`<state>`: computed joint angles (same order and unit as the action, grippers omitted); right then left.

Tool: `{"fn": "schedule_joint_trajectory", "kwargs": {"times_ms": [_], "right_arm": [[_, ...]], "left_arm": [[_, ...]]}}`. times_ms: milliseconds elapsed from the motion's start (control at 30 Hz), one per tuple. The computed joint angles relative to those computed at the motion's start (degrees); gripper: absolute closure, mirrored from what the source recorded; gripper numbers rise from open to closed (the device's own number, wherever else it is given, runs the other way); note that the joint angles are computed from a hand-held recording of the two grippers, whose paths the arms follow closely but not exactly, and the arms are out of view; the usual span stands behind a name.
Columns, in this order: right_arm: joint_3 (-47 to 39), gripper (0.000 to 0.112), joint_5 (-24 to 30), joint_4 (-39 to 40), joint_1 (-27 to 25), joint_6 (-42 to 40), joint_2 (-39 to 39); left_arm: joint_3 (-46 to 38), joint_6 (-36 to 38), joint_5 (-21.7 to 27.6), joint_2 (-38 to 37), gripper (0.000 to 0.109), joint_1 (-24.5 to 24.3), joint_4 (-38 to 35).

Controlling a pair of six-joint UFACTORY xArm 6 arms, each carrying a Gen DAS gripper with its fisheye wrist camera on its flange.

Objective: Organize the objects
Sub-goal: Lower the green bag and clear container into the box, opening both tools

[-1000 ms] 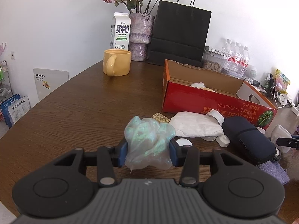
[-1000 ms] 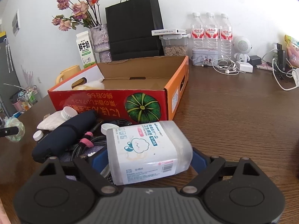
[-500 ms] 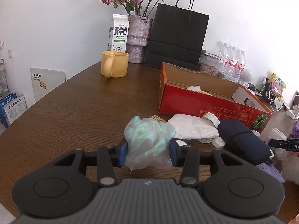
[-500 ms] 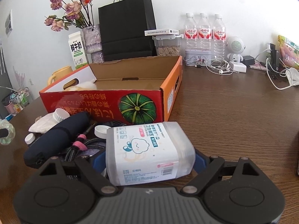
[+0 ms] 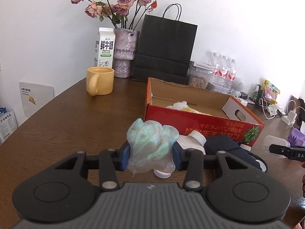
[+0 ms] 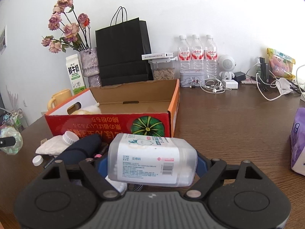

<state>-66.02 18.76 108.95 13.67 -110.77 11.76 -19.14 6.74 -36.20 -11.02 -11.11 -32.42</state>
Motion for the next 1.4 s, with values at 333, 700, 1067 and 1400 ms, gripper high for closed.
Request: {"fn": "schedule_joint_trajectory", "kwargs": {"times_ms": [333,700,1067,1400], "right_arm": [[-0.5,0.029,2.7,13.1,1.1,-13.4,-4.1],[-16.9,0.029,-3.3,17.8,6.7,-16.4,6.4],[-41.1,0.029,-14.0,-5.3,11.3,7.6,26.1],[-44.3,0.029,-12.8,-28.8,10.3,32.6,32.3]], "left_arm": [[-7.9,-0.9,-1.6,4.9,0.064,-0.4,6.0],[-24.7,1.0,-0.5,16.7,0.064,-1.8,6.9],[-42.9,6.7,5.6,29.8,0.064,-0.7,1.3],[-52.1,9.6,12.4,37.5,0.064,0.7,-0.9]]}}
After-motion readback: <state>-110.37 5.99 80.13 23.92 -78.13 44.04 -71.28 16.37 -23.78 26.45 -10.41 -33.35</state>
